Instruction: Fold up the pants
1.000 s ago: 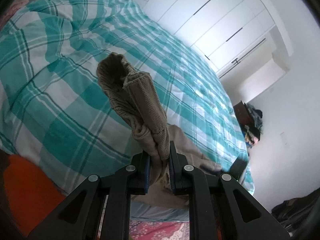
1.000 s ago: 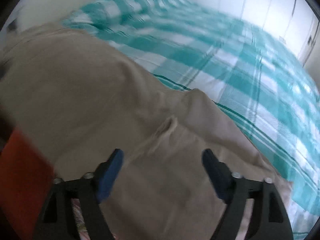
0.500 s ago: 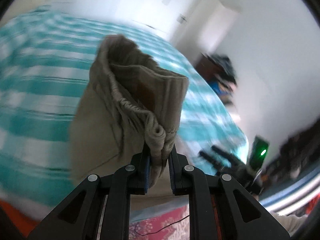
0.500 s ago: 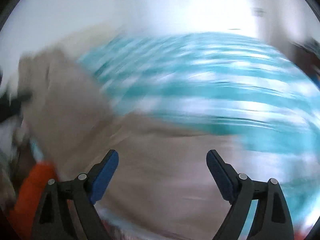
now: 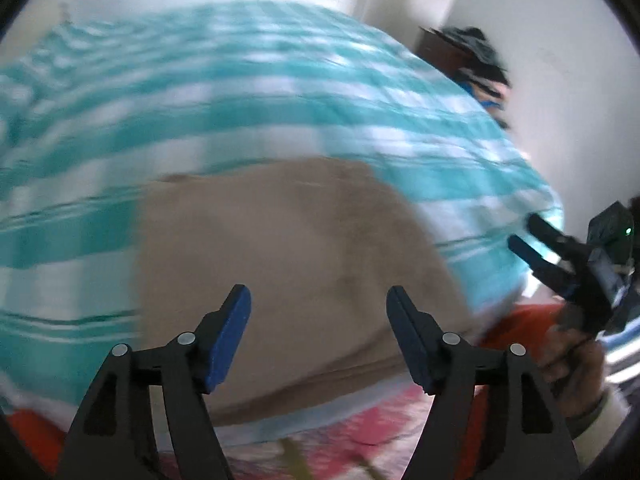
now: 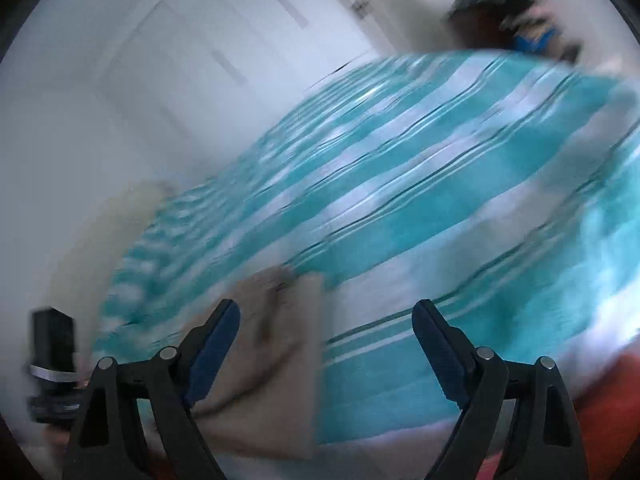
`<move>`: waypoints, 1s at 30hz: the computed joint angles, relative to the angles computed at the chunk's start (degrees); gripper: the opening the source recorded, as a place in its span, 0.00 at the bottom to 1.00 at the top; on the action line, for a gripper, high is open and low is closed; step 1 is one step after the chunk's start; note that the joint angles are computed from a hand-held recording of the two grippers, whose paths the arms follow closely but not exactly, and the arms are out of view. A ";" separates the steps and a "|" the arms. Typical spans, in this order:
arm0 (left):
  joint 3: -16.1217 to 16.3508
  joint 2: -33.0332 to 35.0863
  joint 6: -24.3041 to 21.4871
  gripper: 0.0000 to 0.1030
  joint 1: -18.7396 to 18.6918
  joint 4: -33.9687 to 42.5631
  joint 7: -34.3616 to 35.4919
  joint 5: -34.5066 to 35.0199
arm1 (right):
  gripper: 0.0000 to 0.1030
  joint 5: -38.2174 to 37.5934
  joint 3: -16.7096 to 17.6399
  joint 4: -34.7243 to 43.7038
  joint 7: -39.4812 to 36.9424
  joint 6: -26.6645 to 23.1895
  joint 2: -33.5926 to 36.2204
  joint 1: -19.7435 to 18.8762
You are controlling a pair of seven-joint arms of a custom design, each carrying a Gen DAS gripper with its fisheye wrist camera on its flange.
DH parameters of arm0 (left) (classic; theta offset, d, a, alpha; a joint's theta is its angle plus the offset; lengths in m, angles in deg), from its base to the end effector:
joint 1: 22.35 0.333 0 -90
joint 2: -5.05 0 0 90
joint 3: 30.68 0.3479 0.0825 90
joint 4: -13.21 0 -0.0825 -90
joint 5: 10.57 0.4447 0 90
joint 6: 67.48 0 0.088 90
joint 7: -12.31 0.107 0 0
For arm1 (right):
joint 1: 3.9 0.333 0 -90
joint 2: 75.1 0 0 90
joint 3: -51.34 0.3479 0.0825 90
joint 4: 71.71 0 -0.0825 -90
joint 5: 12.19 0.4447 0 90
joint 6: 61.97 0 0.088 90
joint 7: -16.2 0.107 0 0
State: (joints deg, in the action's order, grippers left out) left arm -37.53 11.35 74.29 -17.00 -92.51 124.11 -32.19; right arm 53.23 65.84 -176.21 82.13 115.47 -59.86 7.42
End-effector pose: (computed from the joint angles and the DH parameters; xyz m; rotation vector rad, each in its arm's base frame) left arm 0.6925 -0.0140 0.5306 -1.8054 2.1336 -0.7962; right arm 0.6784 0.2270 0.4735 -1.2507 1.6849 -0.1342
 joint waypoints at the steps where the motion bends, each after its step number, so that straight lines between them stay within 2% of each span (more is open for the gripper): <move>1: 0.75 -0.25 0.96 0.71 0.50 -0.46 -0.68 1.00 | 0.81 10.04 3.43 1.32 -9.48 -3.70 0.09 -3.39; 2: 1.70 -0.79 2.10 0.72 1.22 -1.36 -1.95 2.20 | 0.79 16.78 6.33 3.66 -14.95 -10.60 1.59 -6.66; 3: 2.26 -1.02 3.00 0.72 1.69 -2.01 -3.05 3.25 | 0.75 19.50 7.22 4.96 -16.51 -15.73 2.80 -8.00; 4: 2.95 -1.10 4.04 0.72 2.12 -2.73 -5.00 5.23 | 0.72 19.38 6.41 6.32 -14.76 -20.25 4.04 -7.34; 5: 3.25 -0.91 4.43 0.72 2.40 -2.92 -6.62 6.63 | 0.71 16.17 5.53 7.97 -11.14 -22.40 5.50 -6.02; 6: 3.57 -0.70 4.48 0.72 2.86 -3.25 -8.23 7.35 | 0.70 11.57 4.08 9.11 -7.06 -23.11 6.40 -4.16; 8: 3.57 -0.35 3.95 0.72 4.00 -3.92 -9.29 5.21 | 0.67 -2.40 -0.95 11.89 5.41 -23.74 8.44 1.43; 10: 3.30 -0.19 4.61 0.72 4.39 -4.73 -9.79 4.73 | 0.67 -11.81 -4.50 14.06 15.85 -24.30 10.25 4.94; 13: 3.11 -0.11 5.85 0.72 4.29 -5.96 -10.55 7.32 | 0.65 -18.08 -5.64 15.63 23.96 -24.26 12.17 6.07; 14: 3.14 -0.07 6.27 0.72 3.97 -6.22 -11.65 9.32 | 0.56 -20.49 -6.07 16.19 25.79 -24.34 12.69 6.47; 15: 3.18 -0.13 6.57 0.72 3.88 -6.49 -12.33 10.60 | 0.37 -24.81 -7.47 17.17 28.68 -25.17 13.22 7.64; 16: 3.18 -0.19 6.88 0.72 3.89 -6.73 -12.66 11.33 | 0.28 -29.87 -9.30 18.08 32.16 -26.04 13.57 9.27; 17: 3.15 -0.34 7.17 0.72 3.87 -6.93 -12.99 11.93 | 0.27 -33.48 -10.40 18.11 34.59 -26.24 13.57 10.38; 22: 2.94 -1.99 8.61 0.72 3.72 -8.04 -13.24 12.26 | 0.24 -47.81 -13.14 19.20 41.94 -28.41 12.22 13.61; 23: 2.72 -2.53 10.01 0.72 3.37 -8.43 -12.88 12.54 | 0.19 -49.39 -12.87 19.39 41.92 -27.54 11.84 13.56; 27: 2.07 -1.99 13.25 0.80 1.84 -8.30 -11.04 15.21 | 0.19 -56.05 -12.81 22.95 40.42 -27.21 12.16 13.90; 30: 1.35 0.93 11.15 0.80 0.71 -5.99 -10.27 17.91 | 0.19 -59.46 -14.12 24.88 41.52 -28.05 13.98 14.29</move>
